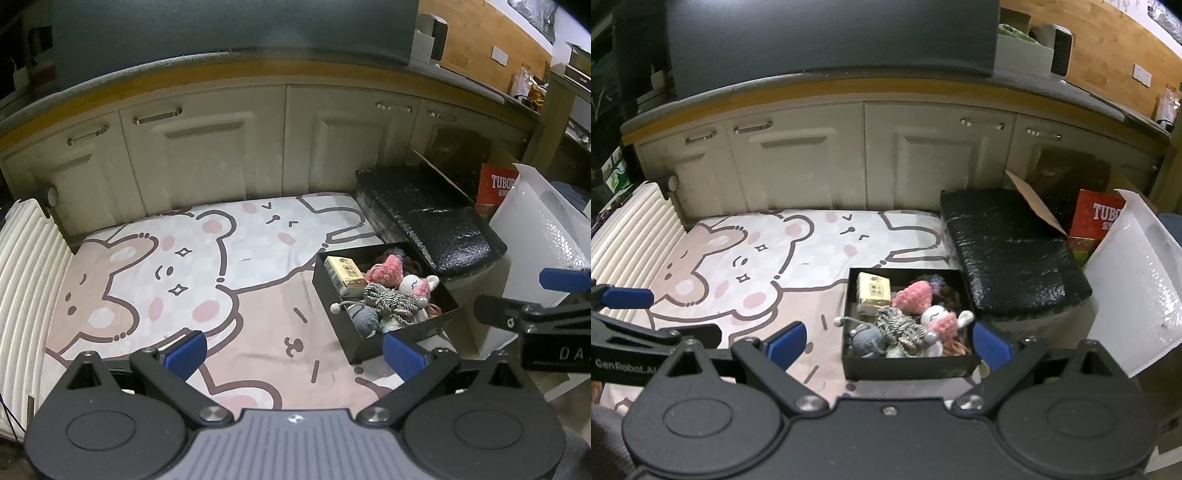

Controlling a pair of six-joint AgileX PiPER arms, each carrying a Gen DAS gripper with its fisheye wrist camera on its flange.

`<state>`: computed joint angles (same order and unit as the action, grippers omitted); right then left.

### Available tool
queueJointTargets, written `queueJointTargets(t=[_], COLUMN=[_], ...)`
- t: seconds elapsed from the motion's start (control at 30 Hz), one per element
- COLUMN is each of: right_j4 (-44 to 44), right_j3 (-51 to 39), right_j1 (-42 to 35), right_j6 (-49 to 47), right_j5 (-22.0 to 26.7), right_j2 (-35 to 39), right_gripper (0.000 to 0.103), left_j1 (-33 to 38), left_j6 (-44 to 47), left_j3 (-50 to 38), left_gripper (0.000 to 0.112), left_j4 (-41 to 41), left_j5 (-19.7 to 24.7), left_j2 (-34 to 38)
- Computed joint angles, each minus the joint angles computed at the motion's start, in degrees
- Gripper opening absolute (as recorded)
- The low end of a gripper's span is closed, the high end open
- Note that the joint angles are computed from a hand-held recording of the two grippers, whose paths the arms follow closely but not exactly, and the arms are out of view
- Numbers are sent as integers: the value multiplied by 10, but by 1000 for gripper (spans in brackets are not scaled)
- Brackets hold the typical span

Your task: Organize objects

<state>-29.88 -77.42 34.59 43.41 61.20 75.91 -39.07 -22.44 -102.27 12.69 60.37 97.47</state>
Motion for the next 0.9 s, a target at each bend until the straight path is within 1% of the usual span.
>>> queueJointTargets(t=[0.1, 0.2, 0.3, 0.43, 0.63, 0.9], right_j4=[-16, -20, -23, -46, -33, -33], right_j3=[4, 13, 19, 19, 29, 28], right_j1=[15, 17, 16, 27, 12, 10], right_j6=[23, 35, 46, 65, 69, 70], right_j5=[10, 11, 13, 42, 38, 37], right_j2=[4, 5, 2, 10, 4, 8], right_gripper=[98, 98, 98, 98, 98, 98], left_j1=[-1, 1, 4, 6, 12, 18], left_j6=[3, 11, 5, -6, -13, -11], left_j3=[6, 5, 11, 15, 13, 7], left_gripper=[101, 101, 101, 101, 101, 101], left_j4=[3, -4, -2, 5, 6, -1], left_j5=[1, 10, 5, 3, 7, 15], left_j2=[1, 6, 2, 0, 1, 5])
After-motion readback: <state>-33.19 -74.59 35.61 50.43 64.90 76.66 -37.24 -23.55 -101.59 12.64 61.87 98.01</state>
